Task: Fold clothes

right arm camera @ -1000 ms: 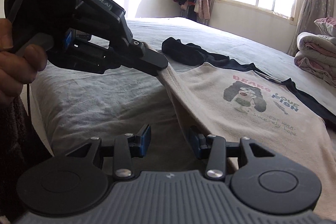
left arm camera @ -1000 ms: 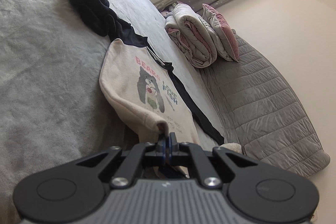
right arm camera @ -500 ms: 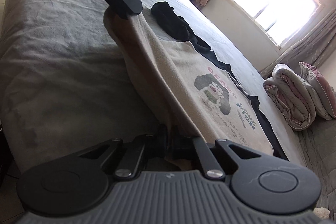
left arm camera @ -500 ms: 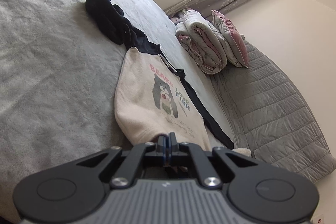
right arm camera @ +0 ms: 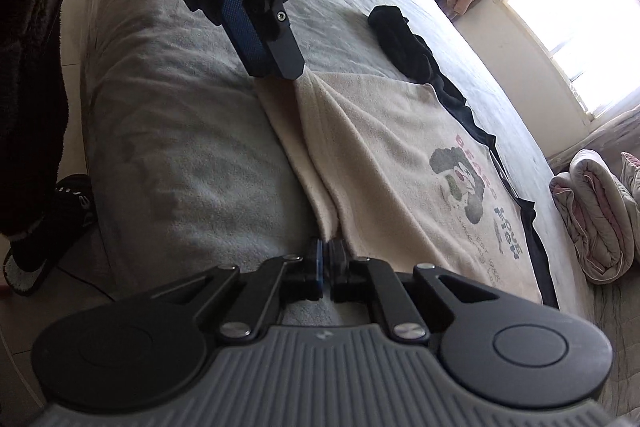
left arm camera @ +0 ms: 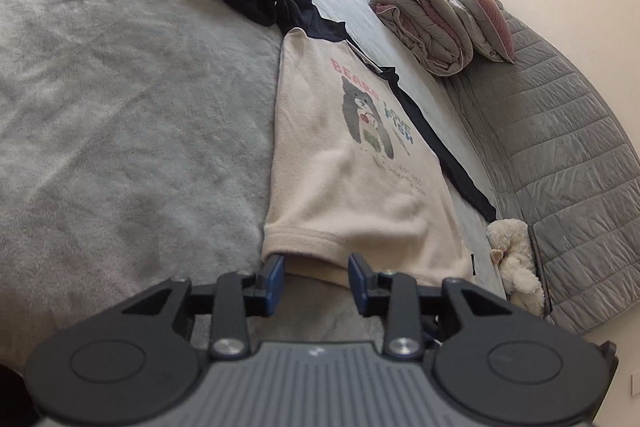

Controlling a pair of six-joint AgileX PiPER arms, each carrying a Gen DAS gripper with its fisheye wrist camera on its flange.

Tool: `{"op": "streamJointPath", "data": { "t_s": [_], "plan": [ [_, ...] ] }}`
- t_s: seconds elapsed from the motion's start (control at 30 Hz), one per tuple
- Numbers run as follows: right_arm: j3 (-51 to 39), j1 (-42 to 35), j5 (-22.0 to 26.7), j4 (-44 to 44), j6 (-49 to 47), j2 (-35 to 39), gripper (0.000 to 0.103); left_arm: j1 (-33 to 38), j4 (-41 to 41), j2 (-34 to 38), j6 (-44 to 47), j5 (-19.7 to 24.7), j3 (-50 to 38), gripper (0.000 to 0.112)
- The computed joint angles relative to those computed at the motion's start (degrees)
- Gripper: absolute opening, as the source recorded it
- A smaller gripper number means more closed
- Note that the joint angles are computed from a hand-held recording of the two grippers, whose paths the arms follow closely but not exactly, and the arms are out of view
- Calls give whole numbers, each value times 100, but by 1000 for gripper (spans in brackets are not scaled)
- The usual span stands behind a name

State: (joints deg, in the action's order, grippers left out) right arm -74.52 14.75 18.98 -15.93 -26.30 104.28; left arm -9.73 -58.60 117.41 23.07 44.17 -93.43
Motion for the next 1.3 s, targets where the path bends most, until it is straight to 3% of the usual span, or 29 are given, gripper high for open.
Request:
{"op": "streamJointPath", "data": {
  "t_s": [0.13, 0.23, 0.3, 0.33, 0.57, 0.67, 0.83, 0.97, 1.03, 1.07, 1.1, 1.13, 1.23, 1.3],
  "plan": [
    [69, -349, 427, 1716, -1165, -305, 7, 152, -256, -147, 133, -125, 306, 51],
    [176, -742, 705, 2686, -1470, -548, 17, 195, -308, -177, 38, -233, 394, 51],
    [368, -1002, 663, 3009, -1338, -741, 48, 184, -306, -138, -62, -259, 348, 51],
    [460, -1115, 592, 3060, -1213, -812, 51, 164, -283, -114, -109, -271, 308, 51],
    [774, -1780, 193, 1771, 1411, -1021, 51, -37, 163, 76, -484, -282, -39, 48],
    [738, -2201, 166, 1940, 1835, -1022, 51, -55, 219, 105, -525, -313, -65, 44],
    [666, -2853, 224, 3027, 1541, -986, 51, -95, 326, 146, -633, -371, -93, 36],
    [539, -3125, 227, 4268, 613, -703, 51, -179, 464, 180, -681, -427, -149, 32],
    [432, -3185, 403, 4637, 321, -539, 35, -176, 474, 189, -680, -407, -161, 28],
    [440, -3198, 426, 4673, 276, -545, 14, -177, 519, 190, -693, -392, -167, 22],
    [508, -3219, 355, 4725, 231, -640, 10, -178, 562, 190, -704, -378, -172, 12],
    [570, -3230, 277, 4698, 275, -748, 10, -180, 587, 182, -676, -366, -163, 10],
    [540, -3235, 25, 3605, 1278, -860, 9, -136, 490, 174, -472, -235, -151, 12],
    [316, -3337, 275, 3491, 1505, -684, 9, -70, 367, 205, -443, -107, -183, 16]
  ]
}}
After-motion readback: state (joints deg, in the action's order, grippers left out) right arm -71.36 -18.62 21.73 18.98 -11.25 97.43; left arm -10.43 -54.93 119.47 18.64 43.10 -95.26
